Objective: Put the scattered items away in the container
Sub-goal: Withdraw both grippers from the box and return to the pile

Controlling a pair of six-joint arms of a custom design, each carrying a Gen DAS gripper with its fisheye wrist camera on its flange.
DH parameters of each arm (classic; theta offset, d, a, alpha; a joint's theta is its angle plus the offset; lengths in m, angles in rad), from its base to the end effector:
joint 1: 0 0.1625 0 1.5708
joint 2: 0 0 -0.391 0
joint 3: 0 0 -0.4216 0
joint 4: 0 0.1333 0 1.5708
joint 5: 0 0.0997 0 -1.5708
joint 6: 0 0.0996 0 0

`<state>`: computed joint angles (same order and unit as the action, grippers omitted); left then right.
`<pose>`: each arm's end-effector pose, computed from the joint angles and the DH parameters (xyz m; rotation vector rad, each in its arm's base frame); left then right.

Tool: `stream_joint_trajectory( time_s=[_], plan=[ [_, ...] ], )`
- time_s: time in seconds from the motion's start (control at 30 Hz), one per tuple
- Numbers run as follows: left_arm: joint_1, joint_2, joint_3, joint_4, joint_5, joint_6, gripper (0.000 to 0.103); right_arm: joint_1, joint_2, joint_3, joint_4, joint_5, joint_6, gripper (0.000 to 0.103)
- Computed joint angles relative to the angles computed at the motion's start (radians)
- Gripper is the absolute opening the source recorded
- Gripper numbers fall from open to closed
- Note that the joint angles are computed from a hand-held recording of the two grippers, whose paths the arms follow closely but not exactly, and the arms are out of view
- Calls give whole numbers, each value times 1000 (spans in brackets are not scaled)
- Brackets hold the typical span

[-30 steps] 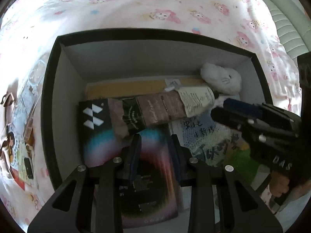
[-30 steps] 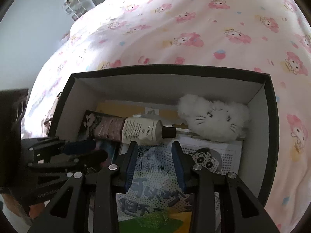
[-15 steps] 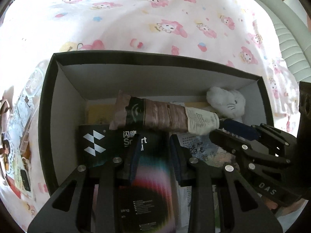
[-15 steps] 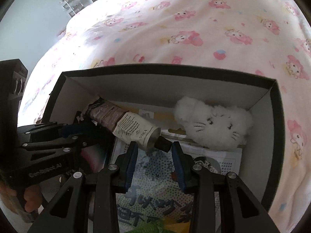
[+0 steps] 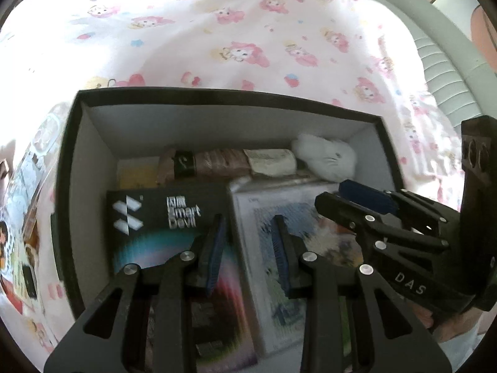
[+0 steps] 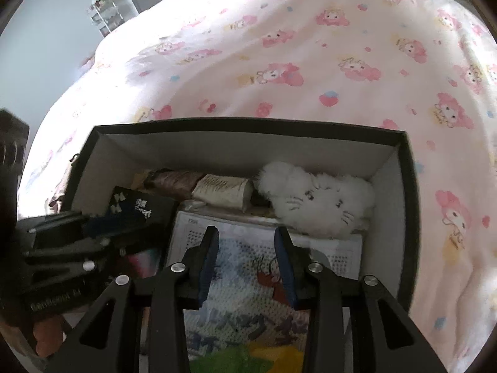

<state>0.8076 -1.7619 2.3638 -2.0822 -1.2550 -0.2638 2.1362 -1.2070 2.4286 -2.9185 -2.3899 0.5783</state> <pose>-0.1329 -0.3765 0.2044 0.7167 2.7280 -0.1094 0.2605 -0.2976 0.0768 -0.0822 -2.4261 0.6989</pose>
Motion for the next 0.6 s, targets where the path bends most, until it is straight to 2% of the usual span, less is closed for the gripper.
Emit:
stream_joint_trajectory(
  time_s=[0.13, 0.23, 0.33, 0.43, 0.5, 0.6],
  plan=[
    [-34, -101, 27, 26, -38, -22, 30, 91, -4, -18, 98, -58, 87, 34],
    [-69, -178, 34, 71, -57, -38, 31, 189, 18, -59, 209, -138, 164, 36],
    [-125, -272, 41, 154, -48, -74, 31, 282, 33, -89, 327, -206, 305, 38],
    [-167, -374, 37, 262, -63, -102, 31, 351, 41, -112, 412, -217, 401, 38],
    [-198, -436, 34, 328, -71, -120, 30, 403, 51, -143, 513, -234, 487, 38],
    [-232, -514, 20, 413, -84, -147, 30, 460, 73, -192, 614, -240, 568, 38]
  ],
)
